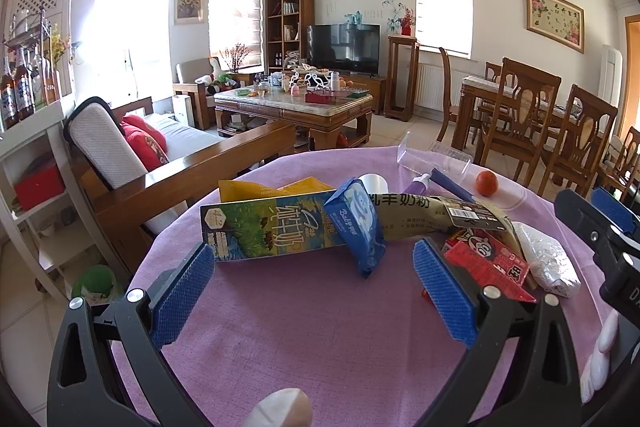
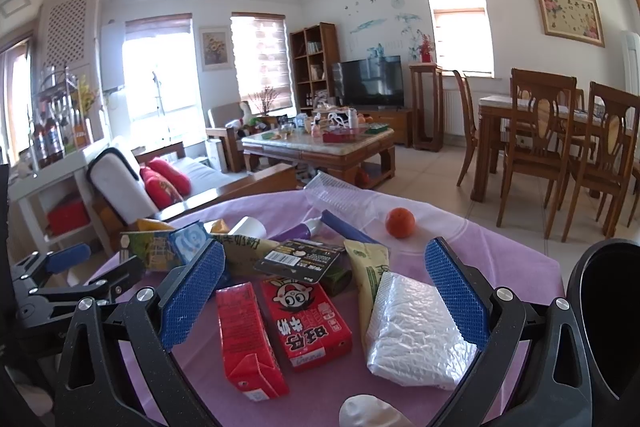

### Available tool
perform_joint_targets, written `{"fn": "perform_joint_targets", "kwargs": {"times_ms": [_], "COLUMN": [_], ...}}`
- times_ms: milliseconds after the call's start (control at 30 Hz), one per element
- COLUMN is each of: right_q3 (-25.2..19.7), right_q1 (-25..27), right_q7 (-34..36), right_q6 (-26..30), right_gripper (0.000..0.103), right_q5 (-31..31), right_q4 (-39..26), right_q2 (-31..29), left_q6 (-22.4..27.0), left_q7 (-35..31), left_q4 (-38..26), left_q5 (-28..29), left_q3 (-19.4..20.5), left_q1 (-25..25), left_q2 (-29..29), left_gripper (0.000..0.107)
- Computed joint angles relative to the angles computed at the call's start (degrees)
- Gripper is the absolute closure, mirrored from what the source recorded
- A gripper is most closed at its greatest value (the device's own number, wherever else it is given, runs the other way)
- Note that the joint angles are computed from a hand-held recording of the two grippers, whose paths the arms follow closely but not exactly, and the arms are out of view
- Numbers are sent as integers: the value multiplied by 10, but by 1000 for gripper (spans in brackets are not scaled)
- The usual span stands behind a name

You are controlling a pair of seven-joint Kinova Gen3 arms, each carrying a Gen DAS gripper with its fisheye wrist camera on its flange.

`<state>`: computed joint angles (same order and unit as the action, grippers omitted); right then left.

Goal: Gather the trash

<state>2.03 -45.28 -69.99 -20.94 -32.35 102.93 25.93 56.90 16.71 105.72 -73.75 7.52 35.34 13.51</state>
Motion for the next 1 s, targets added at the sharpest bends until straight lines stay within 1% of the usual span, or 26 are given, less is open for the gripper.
{"fn": "perform_joint_targets", "kwargs": {"times_ms": [1000], "right_q3": [-1], "right_q1": [3], "right_q7": [-3], "right_q6": [2], "right_gripper": [4], "right_q5": [3], "right_q4": [0], "right_q2": [0], "left_q6": [-2], "left_q7": [-6], "left_q4": [-5], "left_q5": [4], "left_q3": [0], "left_q1": [1], "left_q2": [1], "left_gripper": [9]}}
